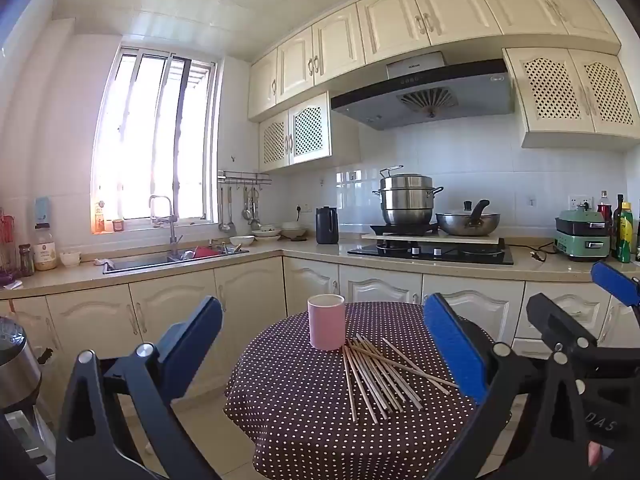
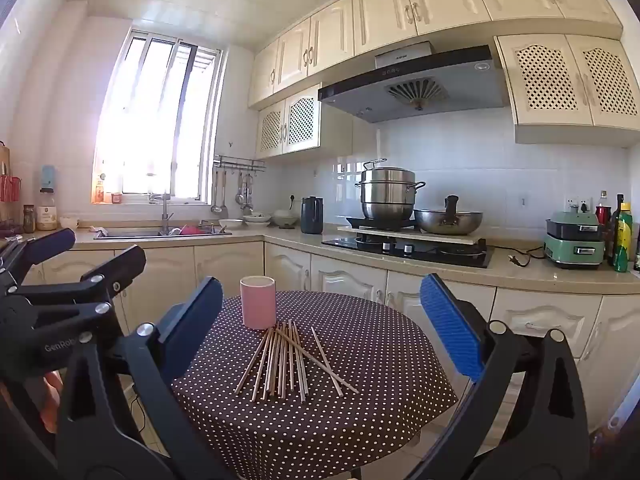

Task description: Organize utensils

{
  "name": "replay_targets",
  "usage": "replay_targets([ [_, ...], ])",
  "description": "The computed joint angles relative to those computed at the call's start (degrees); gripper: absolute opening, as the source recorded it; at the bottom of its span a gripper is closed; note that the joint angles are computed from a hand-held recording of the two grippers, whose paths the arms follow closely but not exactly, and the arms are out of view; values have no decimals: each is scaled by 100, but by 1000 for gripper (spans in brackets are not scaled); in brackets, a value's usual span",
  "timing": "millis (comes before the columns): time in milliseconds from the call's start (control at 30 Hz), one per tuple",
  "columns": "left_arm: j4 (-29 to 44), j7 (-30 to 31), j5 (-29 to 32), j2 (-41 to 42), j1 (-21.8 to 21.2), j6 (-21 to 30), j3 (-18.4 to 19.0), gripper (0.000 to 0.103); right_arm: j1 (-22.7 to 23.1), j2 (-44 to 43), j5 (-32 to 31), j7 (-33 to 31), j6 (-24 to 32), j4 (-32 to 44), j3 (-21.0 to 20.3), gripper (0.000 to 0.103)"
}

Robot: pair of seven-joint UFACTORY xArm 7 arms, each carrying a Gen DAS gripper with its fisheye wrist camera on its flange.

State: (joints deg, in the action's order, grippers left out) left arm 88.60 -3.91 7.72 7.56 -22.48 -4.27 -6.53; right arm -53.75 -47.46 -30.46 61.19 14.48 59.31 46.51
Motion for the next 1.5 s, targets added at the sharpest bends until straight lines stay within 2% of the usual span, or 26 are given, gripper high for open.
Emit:
replay_targets([
  [133,-19,130,-138,-1,85,-37,-120,99,-28,-12,12,4,-17,-3,16,97],
  [167,17,-76,52,0,-127,-22,132,99,-29,-8,18,2,-18,-2,19,97],
  [267,22,-268,223,-10,-256,-14,285,99,-50,-31,34,17,-29,-12,33,97],
  [300,26,-310,258,-11,-258,-7,286,99,-50,-42,39,19,-34,-21,30,97],
  [333,113,-118,74,5,-53,83,47,99,-42,-44,47,14,-35,-29,24,97],
  [467,282,-74,70,94,-24,158,4,99,-16,-53,68,0,-37,-56,13,97],
  [567,17,-187,160,-17,-116,-54,151,99,-120,-6,72,30,-62,-2,94,97],
  [767,5,-209,173,-33,-118,-56,154,99,-160,-52,125,82,15,61,215,97],
  [1133,5,-187,154,-30,-73,-56,107,99,-97,-89,150,25,-74,-63,99,97],
  [1500,-16,-350,311,-50,-174,-77,258,99,-143,-85,195,56,-74,-61,178,97],
])
